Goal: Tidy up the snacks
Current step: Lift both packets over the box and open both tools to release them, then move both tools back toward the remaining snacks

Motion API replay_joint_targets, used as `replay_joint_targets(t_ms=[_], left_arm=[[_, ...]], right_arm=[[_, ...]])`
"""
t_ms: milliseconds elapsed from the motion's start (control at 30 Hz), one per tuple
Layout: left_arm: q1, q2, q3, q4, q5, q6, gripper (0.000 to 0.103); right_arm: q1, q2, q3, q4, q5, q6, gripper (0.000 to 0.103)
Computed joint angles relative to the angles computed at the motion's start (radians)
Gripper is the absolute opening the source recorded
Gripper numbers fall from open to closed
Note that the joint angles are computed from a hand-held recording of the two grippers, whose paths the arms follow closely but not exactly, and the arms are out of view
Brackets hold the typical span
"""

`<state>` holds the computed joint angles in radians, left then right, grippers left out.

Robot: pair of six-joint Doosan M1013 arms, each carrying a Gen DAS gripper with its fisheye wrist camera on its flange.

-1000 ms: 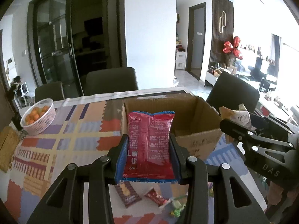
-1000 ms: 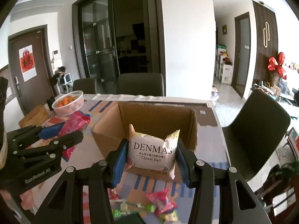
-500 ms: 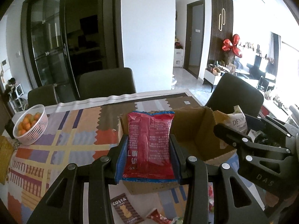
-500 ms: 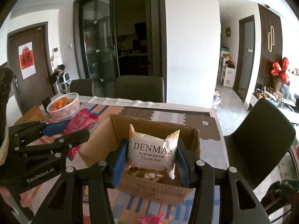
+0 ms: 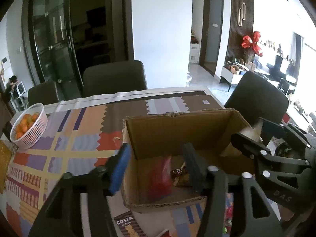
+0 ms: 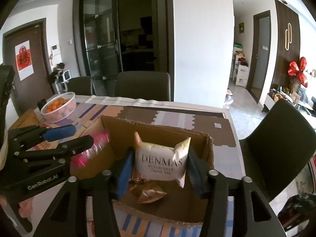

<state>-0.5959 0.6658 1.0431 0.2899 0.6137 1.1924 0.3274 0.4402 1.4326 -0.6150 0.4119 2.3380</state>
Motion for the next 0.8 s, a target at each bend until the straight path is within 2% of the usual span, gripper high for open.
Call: replay_joint_targets(t_ms=[33, 67, 267, 533, 800], left_arm=[[-0.002, -0.005, 0.008, 0.013, -0.006, -0.009, 0.059], [-0.004, -0.013, 0.021, 0.036, -0.014, -0.024, 0.059], [-0.017, -0.069, 0.105, 0.125, -0.064, -0.101, 0.064], [-0.032, -0.144, 0.207, 0.142, -0.108, -0.141, 0.065], [-0.054, -0.202, 0.286, 0.159, -0.130, -0.190, 0.066]], right_arm=[[0.000, 0.000, 0.000, -0.003, 0.002, 0.006, 0.069], [0.001, -0.002, 0.002, -0.013, 0.009, 0.027, 0.070], [0.019, -0.040, 0.055, -0.148, 0.005, 0.164, 0.071], [0.052, -0.109, 0.140, -0.330, 0.008, 0.320, 0.071], [0.071, -0.163, 0.205, -0.356, 0.007, 0.361, 0.071]])
